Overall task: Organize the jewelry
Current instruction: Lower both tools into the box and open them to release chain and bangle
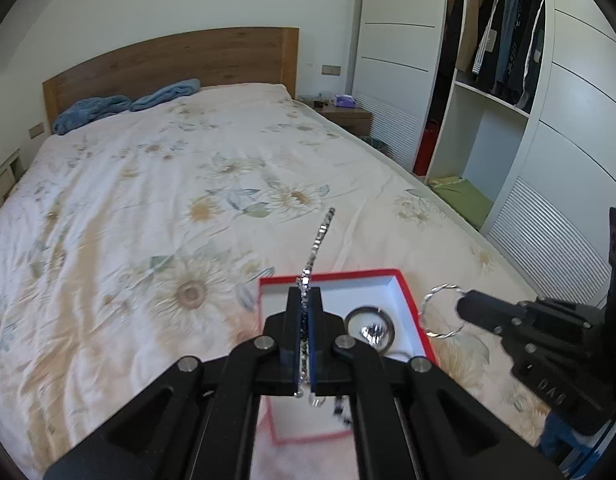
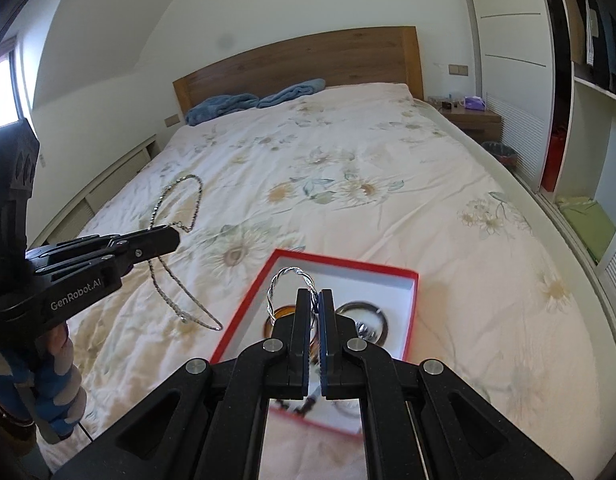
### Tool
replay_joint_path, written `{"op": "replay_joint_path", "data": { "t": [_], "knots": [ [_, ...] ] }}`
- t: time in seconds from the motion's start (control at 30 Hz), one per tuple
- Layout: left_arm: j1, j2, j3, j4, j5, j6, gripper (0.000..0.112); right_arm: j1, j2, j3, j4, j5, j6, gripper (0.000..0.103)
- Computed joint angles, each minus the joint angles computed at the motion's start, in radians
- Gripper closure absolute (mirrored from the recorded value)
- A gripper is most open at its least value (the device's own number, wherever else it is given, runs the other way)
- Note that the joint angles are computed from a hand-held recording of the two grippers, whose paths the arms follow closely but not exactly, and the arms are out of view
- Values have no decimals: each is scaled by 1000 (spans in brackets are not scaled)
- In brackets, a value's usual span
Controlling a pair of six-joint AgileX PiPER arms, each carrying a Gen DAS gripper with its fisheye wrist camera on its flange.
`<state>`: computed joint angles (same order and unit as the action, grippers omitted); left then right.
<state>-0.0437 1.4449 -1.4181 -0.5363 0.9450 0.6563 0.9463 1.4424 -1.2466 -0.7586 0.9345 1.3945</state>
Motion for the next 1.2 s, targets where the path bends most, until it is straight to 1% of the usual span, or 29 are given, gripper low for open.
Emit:
{"op": "replay_joint_path", "data": {
  "t": [0.23, 0.33, 0.4, 0.53, 0.63, 0.73, 0.93, 1.0, 1.07, 1.2],
  "knots": [
    [-100, 202, -127, 8, -100, -65, 110, -202, 75, 42, 51, -197, -92, 99],
    [-132, 272, -148, 17, -151, -67, 110, -284, 124, 59, 69, -285, -117, 99],
    [-148, 303, -138, 12, -187, -44, 110, -320, 152, 63, 76, -325, -133, 99],
    [-172, 336, -51, 22, -276, 49, 110, -380, 215, 82, 98, -402, -161, 99],
    [-181, 367, -8, 59, -288, 65, 110, -399, 261, 76, 135, -419, -210, 99],
    [-191, 399, -3, 107, -273, 43, 110, -406, 288, 77, 172, -425, -255, 99],
    [-198, 451, -58, 166, -190, -13, 110, -421, 326, 67, 263, -418, -345, 99],
    [-198, 469, -73, 175, -163, -21, 109, -423, 331, 68, 270, -422, -355, 99],
    [-198, 469, -69, 175, -164, -19, 109, -419, 333, 64, 274, -416, -359, 99],
    [-204, 479, -90, 196, -142, -40, 108, -414, 331, 69, 275, -411, -355, 99]
  ]
}}
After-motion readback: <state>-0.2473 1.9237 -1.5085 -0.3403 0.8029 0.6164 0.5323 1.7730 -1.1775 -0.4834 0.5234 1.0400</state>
